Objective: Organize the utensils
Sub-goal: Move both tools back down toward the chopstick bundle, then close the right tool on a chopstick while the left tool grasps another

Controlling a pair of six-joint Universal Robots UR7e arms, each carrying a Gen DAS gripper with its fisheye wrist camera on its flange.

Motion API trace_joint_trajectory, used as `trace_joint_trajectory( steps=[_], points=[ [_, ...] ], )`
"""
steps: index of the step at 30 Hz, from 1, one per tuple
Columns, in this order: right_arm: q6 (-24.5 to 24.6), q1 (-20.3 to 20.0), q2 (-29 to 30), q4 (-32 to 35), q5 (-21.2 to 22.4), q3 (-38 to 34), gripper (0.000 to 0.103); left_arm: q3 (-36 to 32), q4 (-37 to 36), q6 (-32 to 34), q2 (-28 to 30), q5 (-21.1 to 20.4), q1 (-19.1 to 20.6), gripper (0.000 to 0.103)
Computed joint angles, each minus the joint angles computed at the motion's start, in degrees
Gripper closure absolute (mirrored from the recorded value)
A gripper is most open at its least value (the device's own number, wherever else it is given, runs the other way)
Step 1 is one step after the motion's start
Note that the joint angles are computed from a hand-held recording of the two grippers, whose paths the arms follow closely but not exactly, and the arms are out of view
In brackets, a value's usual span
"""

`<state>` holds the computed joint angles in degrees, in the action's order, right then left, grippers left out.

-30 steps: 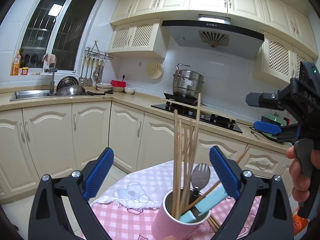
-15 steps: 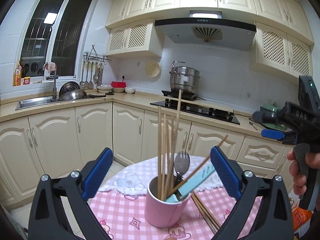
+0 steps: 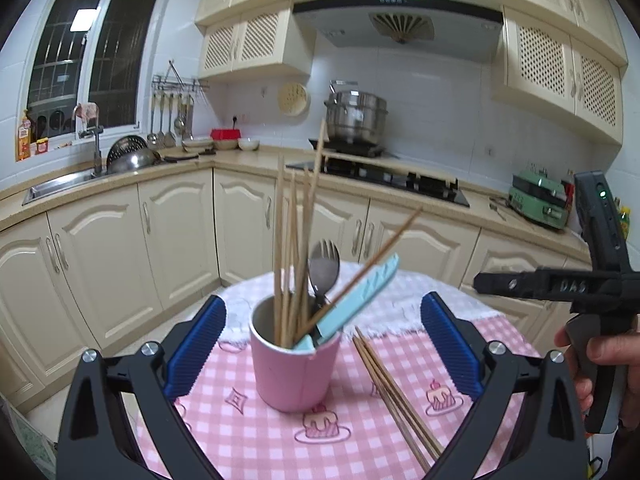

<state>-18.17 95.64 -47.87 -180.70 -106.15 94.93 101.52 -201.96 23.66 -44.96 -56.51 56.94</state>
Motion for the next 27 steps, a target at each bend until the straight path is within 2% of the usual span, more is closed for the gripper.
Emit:
trace_joint_trajectory(
  steps=[4,12,18,20,24,27],
  points=[
    [-1.4,-0.8,1.6,3.5,-2.4,-0.6,0.007,-0.3,4.2,-2.7,0.7,2.0,0.2,0.007],
    [-4.5,-1.3,4.2,8.0,-5.2,-1.6,0.008,-0.7,11.6,-9.1,1.6,2.9,1.4,0.007],
    [-5.1,-1.5,5.9,13.6,-4.8,-3.5,0.039,-1.5,15.8,-11.8,2.6,5.0,1.9,0.007],
    [-5.1,-1.5,6.2,15.2,-4.4,-4.1,0.053,-1.7,17.2,-13.1,2.7,5.2,2.3,0.007],
    [-5.7,-1.6,7.2,17.1,-4.3,-5.1,0.068,-2.1,19.2,-14.4,2.8,5.8,2.7,0.007],
    [-6.5,-1.5,7.7,16.9,-5.1,-5.1,0.071,-2.3,20.3,-14.7,3.0,5.7,3.0,0.007]
  ],
)
